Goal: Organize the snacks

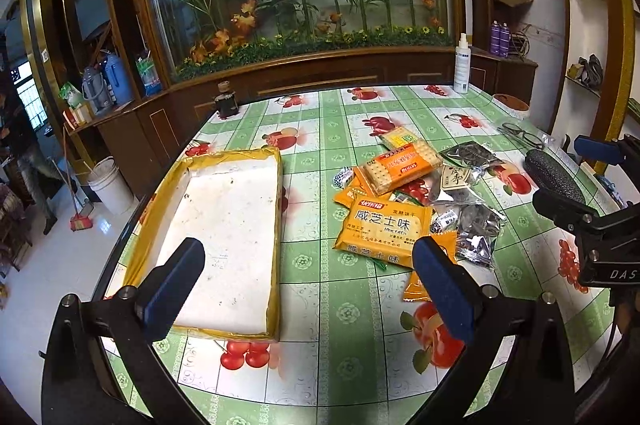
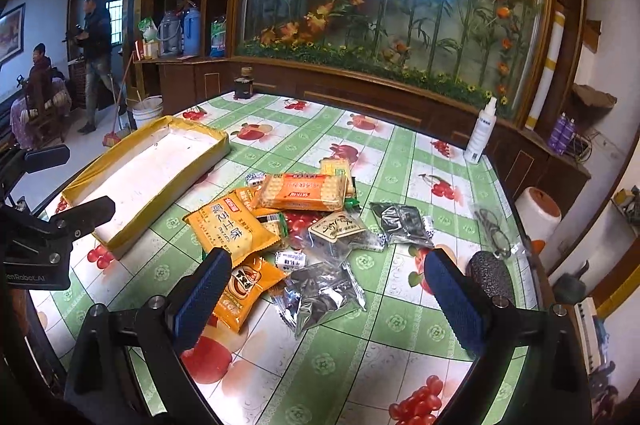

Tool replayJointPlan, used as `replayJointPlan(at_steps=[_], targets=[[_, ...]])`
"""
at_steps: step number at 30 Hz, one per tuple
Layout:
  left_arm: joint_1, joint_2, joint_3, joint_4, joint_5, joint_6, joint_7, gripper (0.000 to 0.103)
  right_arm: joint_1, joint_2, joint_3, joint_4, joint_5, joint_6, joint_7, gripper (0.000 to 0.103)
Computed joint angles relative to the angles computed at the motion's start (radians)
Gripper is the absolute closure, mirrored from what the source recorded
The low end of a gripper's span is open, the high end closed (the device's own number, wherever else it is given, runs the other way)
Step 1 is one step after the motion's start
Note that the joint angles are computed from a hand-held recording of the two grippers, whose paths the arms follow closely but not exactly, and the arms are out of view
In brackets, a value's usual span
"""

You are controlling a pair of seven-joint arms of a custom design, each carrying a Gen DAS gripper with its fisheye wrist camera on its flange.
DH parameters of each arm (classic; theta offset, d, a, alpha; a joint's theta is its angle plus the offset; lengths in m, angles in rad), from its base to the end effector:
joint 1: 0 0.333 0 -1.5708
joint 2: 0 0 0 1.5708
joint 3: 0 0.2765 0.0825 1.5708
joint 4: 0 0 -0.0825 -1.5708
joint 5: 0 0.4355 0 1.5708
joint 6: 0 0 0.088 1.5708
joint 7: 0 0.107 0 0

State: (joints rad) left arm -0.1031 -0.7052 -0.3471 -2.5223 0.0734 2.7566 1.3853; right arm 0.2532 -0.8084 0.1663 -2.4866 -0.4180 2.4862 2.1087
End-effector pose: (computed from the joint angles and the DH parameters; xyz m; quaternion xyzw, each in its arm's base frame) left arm 0.4197 -0.2217 0.5581 -0.5113 0.7312 -0.3175 0.3212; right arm 0.3970 0.1902 0.6030 -0.6682 0.5985 -0.3436 0.2777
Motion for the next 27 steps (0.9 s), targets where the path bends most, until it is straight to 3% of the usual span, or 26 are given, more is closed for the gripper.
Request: replayJointPlan(at_steps=[8,27], targets=[[0.004,-0.009,-0.005,-0.001,0.007,-0.003,-0.012,0.0,-0.066,0.022,0.089,0.052,-0.106,-0.13,0.131,0.004],[-0.001,-0.013,-0.004,-0.002,0.01,-0.017,-0.013,0.0,-0.029,0.037,0.08,0.064,-0.212,-0.196,0.208,0.004]])
